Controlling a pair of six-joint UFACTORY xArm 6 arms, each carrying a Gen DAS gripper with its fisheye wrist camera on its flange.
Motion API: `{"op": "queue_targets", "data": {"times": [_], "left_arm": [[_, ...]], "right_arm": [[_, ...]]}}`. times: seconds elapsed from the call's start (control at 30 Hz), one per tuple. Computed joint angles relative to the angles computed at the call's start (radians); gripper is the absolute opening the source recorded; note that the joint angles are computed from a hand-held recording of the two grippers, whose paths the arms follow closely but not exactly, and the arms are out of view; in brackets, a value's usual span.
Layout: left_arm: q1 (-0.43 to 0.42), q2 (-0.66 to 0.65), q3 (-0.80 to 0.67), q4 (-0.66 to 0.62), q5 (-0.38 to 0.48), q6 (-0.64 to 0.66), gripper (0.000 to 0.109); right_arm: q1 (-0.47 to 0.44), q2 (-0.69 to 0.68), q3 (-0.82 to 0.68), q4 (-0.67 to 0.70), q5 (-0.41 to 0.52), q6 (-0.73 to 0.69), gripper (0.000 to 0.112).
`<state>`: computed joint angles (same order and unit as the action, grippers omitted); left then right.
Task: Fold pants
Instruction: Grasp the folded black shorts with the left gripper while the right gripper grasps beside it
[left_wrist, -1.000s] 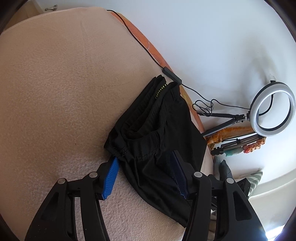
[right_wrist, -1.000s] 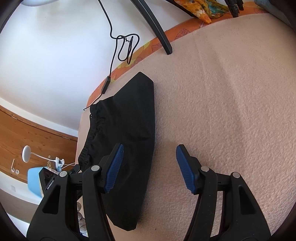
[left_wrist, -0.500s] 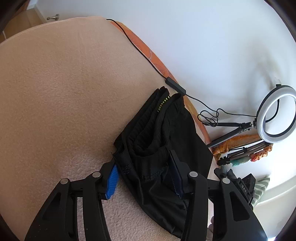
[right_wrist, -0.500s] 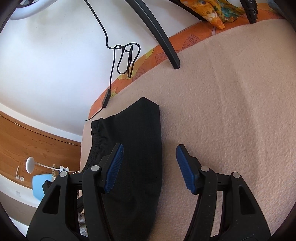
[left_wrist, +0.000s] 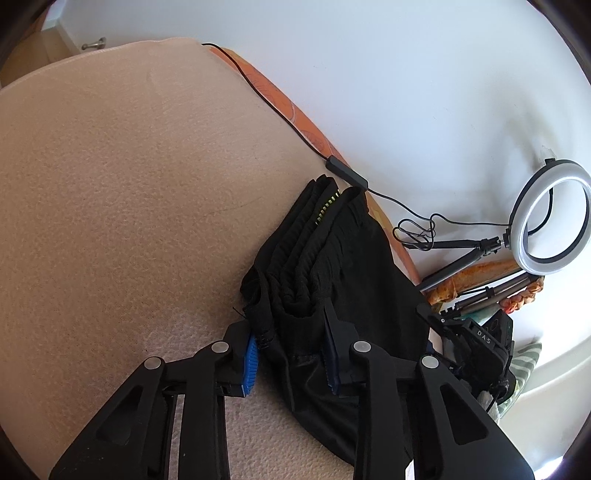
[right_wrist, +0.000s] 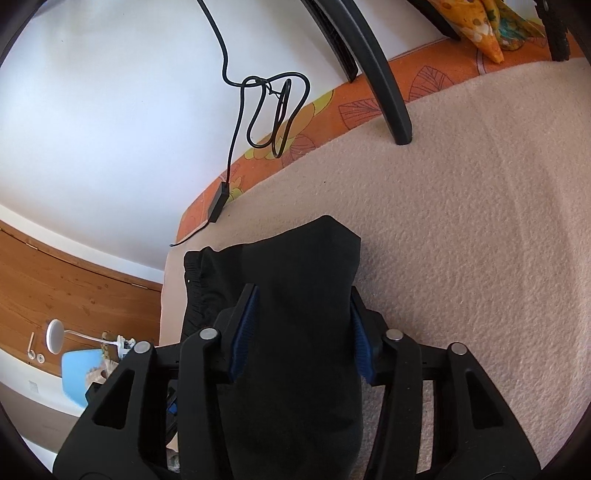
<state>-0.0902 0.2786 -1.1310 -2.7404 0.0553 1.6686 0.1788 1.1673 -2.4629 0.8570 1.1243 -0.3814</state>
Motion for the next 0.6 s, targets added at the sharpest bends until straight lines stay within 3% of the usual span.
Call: {"op": "queue_targets", "data": {"times": [0.1,0.2,0.37,0.6], "left_arm": [[-0.002,0.004,-0.010,-0.018,-0.012,0.040,0.026],[-0.003,0.001,-0.014,-0.029,-0.020,0.078,0.025],[-0.006,-0.010,-0.013,-0.075,-0.027,0.178,0.024],[-0.015,-0.043,0.000,-0.113,-0.025,0.261,0.023]], "right_arm": [[0.015,-0.044,0.066,-0.034,-0.049,-0.034,0.018],[0.035,-0.118,0.171,-0.045,-0.122,-0.089,0.011],[0.075,-0.223,0.286,-0.085,-0.227,-0.182,0.009],[0.102,-0.340,0.396,-0.101,-0.297,-0.277,0.008]]}}
